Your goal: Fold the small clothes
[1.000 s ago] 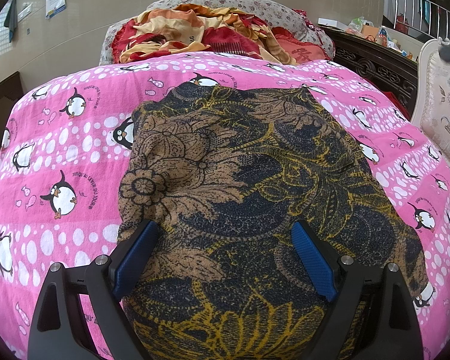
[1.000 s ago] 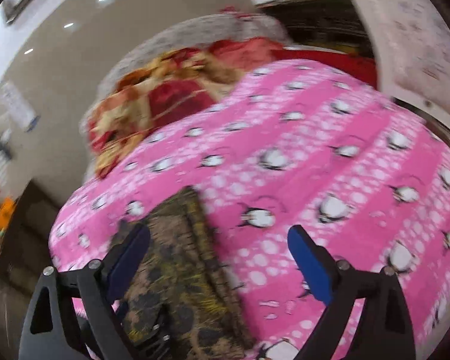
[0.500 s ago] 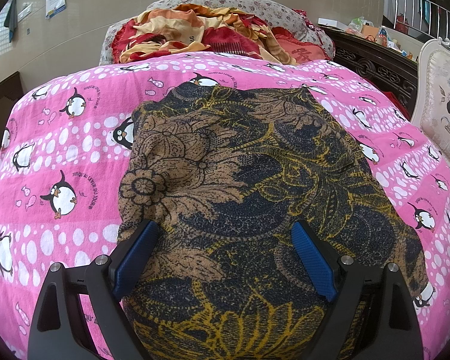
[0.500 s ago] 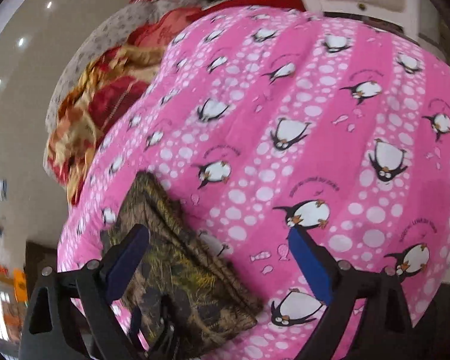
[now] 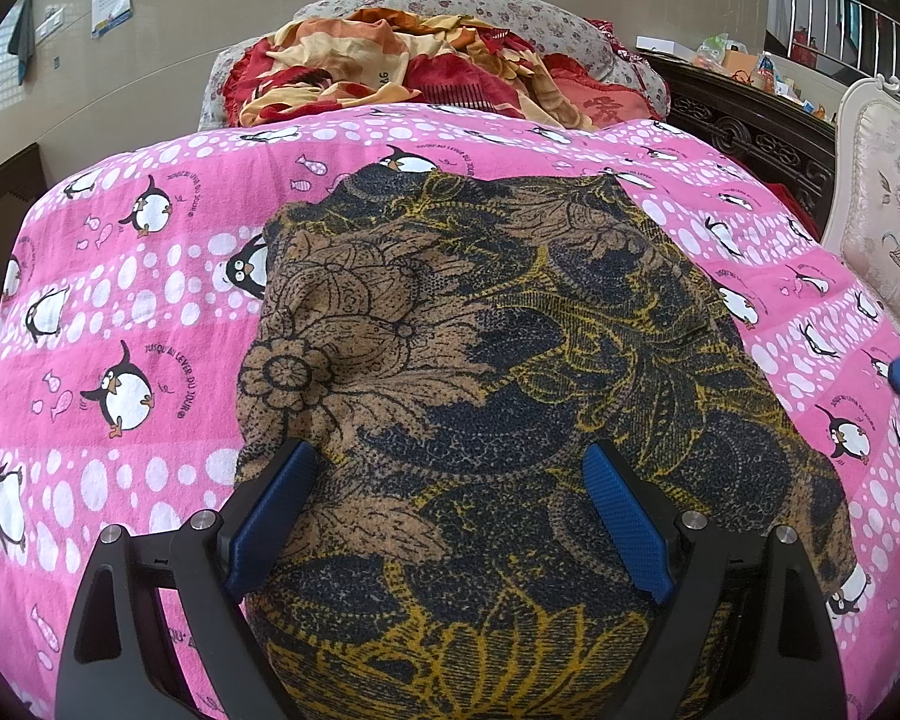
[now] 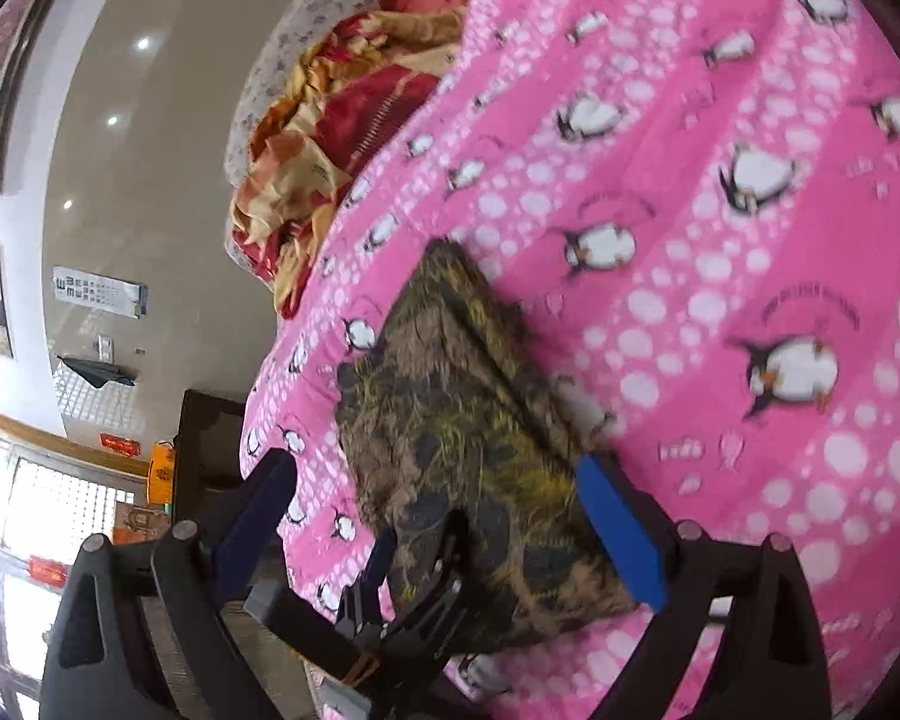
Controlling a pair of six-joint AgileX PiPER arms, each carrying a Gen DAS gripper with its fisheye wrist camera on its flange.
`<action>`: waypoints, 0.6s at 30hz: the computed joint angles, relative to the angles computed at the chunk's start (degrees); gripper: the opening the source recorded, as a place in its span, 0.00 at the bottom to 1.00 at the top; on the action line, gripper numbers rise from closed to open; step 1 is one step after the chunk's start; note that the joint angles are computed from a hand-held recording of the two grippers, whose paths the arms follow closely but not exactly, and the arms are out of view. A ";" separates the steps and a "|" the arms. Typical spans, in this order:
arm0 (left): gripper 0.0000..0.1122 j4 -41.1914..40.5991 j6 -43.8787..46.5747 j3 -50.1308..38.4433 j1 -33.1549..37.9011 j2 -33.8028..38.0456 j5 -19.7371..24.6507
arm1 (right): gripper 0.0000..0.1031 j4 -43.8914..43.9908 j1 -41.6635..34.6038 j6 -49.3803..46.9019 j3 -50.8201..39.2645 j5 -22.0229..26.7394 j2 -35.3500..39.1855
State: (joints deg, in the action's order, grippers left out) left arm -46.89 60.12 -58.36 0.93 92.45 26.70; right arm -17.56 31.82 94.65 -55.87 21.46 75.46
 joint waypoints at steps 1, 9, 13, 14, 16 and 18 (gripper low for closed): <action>0.66 0.01 -0.03 0.04 -0.01 -0.05 0.01 | 0.95 0.08 0.13 0.98 0.84 -2.03 0.10; 0.66 -0.01 0.01 0.03 0.01 -0.02 0.01 | 0.95 -16.76 9.49 14.00 -8.67 22.90 5.67; 0.66 -0.02 0.02 0.02 0.01 -0.01 0.01 | 0.95 -21.02 13.80 12.64 -12.87 32.19 8.42; 0.66 -0.10 0.13 -0.04 0.05 0.09 0.01 | 0.95 -22.02 14.74 12.50 -13.31 33.37 8.53; 0.66 -0.05 0.06 0.02 0.02 0.00 0.00 | 0.95 -23.60 16.27 11.72 -14.46 35.26 9.12; 0.66 -0.10 0.12 0.00 0.04 0.04 0.01 | 0.95 -24.45 17.61 10.40 -15.92 37.24 9.94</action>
